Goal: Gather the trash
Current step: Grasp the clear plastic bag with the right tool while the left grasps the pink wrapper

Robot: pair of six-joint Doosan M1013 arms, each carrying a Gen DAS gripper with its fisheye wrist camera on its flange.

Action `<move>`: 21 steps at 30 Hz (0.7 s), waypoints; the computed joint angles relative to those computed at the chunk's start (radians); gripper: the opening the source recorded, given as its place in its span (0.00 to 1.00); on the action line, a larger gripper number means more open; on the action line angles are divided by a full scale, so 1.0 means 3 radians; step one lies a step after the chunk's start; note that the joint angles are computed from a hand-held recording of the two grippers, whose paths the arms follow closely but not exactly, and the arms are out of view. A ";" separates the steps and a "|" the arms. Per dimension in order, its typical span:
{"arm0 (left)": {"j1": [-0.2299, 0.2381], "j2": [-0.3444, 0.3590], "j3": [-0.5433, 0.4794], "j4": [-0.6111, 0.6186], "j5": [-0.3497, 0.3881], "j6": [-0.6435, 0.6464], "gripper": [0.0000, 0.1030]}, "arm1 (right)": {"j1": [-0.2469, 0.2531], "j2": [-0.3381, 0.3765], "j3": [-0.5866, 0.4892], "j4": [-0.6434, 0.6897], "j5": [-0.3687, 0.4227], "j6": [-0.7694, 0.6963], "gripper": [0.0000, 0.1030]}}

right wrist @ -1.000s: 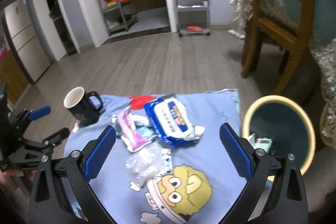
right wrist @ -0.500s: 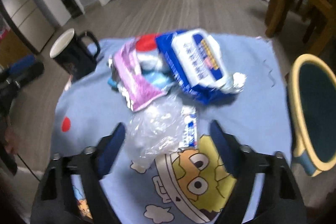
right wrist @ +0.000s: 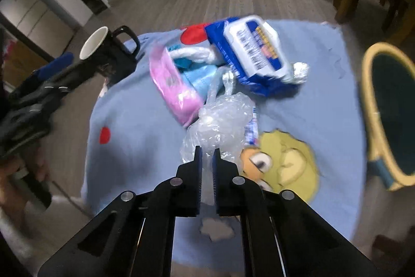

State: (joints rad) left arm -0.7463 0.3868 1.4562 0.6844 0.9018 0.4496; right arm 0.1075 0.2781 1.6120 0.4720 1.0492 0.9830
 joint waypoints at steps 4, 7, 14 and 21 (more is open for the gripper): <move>-0.0023 0.0123 -0.0138 -0.0089 0.0081 0.0027 0.94 | -0.0148 -0.0146 -0.0060 -0.0031 -0.0122 -0.0200 0.08; -0.0028 0.0252 -0.0235 -0.0172 0.0209 -0.0057 0.94 | -0.0259 -0.0178 -0.0073 -0.0028 -0.0371 -0.0284 0.08; 0.0063 0.0420 -0.0231 -0.0522 0.0248 -0.0333 0.94 | -0.0449 -0.0038 -0.0158 0.0187 -0.0542 -0.0019 0.08; 0.0160 0.0410 -0.0118 -0.0760 -0.0150 -0.0418 0.71 | -0.0500 0.0042 -0.0213 0.0159 -0.0444 0.0040 0.08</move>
State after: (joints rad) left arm -0.6985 0.5098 1.4209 0.4563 0.8569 0.3242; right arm -0.0426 0.2906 1.5480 0.5199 0.9160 0.9949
